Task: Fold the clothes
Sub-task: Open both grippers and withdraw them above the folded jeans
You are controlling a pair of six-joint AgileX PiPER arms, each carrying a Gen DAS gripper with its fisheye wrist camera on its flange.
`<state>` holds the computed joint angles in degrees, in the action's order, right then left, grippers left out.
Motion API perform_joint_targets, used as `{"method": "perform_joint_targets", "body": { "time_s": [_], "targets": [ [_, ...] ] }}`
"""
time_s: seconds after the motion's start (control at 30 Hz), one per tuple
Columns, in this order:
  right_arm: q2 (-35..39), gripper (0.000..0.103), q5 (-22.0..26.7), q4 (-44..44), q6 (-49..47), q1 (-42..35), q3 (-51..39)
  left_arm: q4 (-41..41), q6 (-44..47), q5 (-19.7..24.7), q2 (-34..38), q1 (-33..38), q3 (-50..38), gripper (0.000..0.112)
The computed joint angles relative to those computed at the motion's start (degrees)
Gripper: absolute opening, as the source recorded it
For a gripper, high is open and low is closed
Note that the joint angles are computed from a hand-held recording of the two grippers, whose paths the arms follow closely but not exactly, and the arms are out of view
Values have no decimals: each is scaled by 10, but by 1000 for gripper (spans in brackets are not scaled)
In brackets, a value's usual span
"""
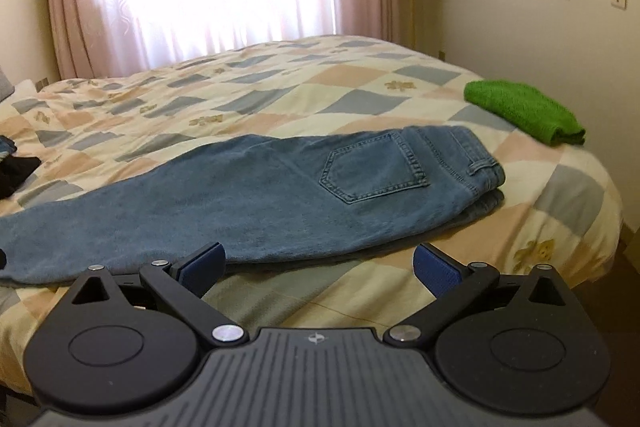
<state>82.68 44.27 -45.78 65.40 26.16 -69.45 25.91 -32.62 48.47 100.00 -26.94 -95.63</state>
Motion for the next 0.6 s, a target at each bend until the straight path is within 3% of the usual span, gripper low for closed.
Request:
{"method": "perform_joint_targets", "body": {
  "time_s": [0.3,0.6],
  "targets": [
    [-25,103,5,-2,7,26,25,-6,6,9,-33,-9,35,103],
    [-33,103,-46,-10,27,25,40,-39,35,13,-23,-13,22,103]
  ]
}}
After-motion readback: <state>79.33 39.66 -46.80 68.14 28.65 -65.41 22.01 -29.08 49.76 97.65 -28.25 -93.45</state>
